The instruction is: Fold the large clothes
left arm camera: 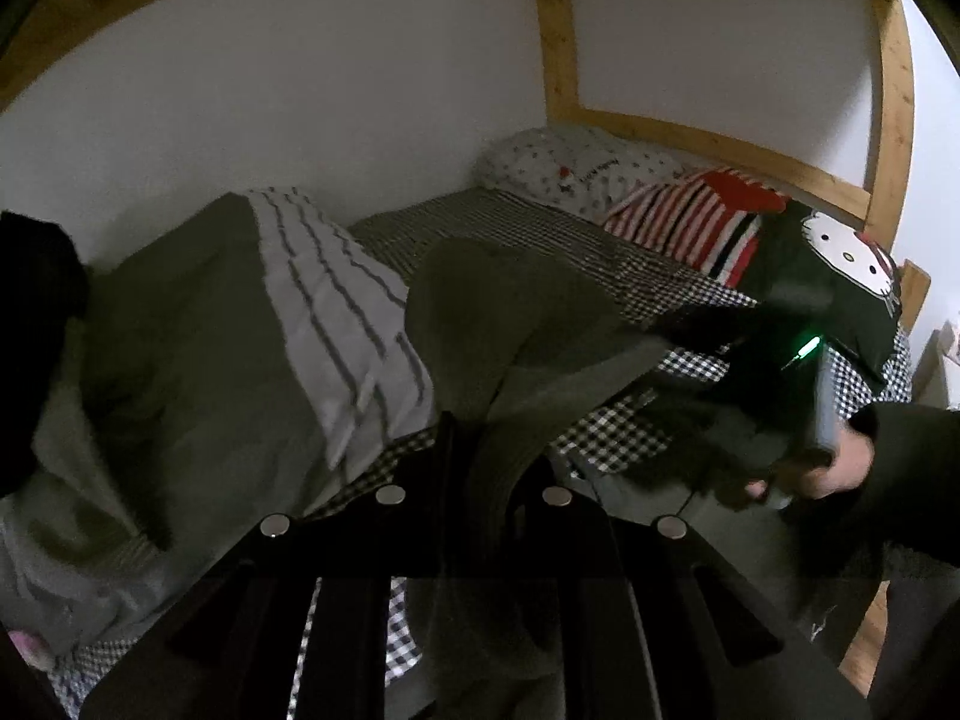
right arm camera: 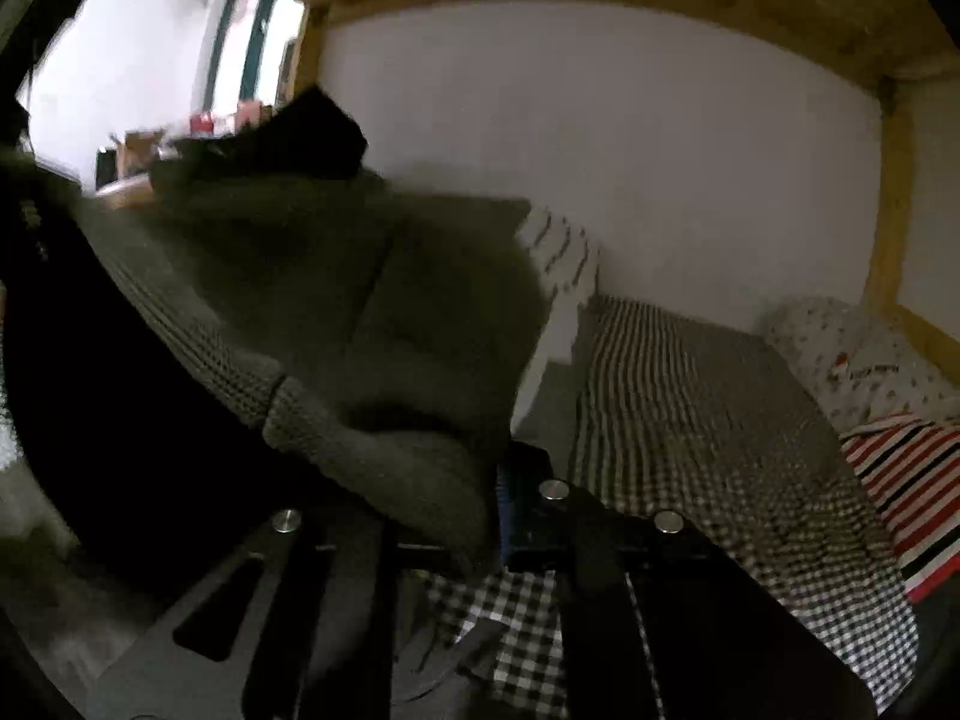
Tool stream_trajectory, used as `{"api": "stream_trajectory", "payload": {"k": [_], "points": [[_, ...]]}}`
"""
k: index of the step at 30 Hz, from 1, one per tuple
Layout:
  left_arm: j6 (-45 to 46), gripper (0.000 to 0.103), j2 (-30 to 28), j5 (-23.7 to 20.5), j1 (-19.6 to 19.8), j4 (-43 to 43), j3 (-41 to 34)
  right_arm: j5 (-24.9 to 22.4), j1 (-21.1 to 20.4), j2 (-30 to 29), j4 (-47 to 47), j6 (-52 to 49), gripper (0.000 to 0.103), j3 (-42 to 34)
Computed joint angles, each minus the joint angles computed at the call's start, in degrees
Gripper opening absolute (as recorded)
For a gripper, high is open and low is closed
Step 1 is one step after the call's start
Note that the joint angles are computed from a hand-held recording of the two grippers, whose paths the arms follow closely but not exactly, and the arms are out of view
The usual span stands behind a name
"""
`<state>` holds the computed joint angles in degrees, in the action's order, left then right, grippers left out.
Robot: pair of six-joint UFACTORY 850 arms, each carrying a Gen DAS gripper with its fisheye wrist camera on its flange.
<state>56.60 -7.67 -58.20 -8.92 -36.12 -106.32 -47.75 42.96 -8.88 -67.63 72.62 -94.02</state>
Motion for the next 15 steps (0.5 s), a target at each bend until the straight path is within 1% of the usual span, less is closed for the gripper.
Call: {"api": "stream_trajectory", "payload": {"k": [4, 7, 10, 11, 12, 13, 15], "points": [[2.8, 0.012, 4.0, 2.9, 1.5, -2.6, 5.5, -2.9, 3.6, 1.8, -1.3, -3.2, 0.009, -0.7], [3.2, 0.015, 7.9, 5.9, 2.9, -4.7, 11.3, -6.5, 7.4, 2.5, -1.9, -6.8, 0.009, -0.3], [5.1, 0.018, 14.0, 13.3, 3.2, -5.3, 20.5, -10.0, 11.8, 3.4, -2.6, -6.9, 0.009, 2.1], [6.9, 0.018, 16.8, 16.9, 3.1, -5.9, 24.7, -11.3, 13.6, 4.0, -3.0, -5.6, 0.009, 3.8], [9.6, 0.018, 19.9, 21.5, 3.0, -7.5, 29.4, -12.2, 15.0, 4.4, -3.2, -4.2, 0.009, 5.1], [10.7, 0.018, 22.0, 24.4, 2.7, -7.7, 32.4, -13.3, 16.4, 4.6, -3.3, -2.8, 0.009, 6.0], [9.9, 0.019, 25.2, 27.9, 2.1, -6.4, 37.4, -14.8, 18.7, 5.1, -3.2, -0.1, 0.009, 8.0]]}}
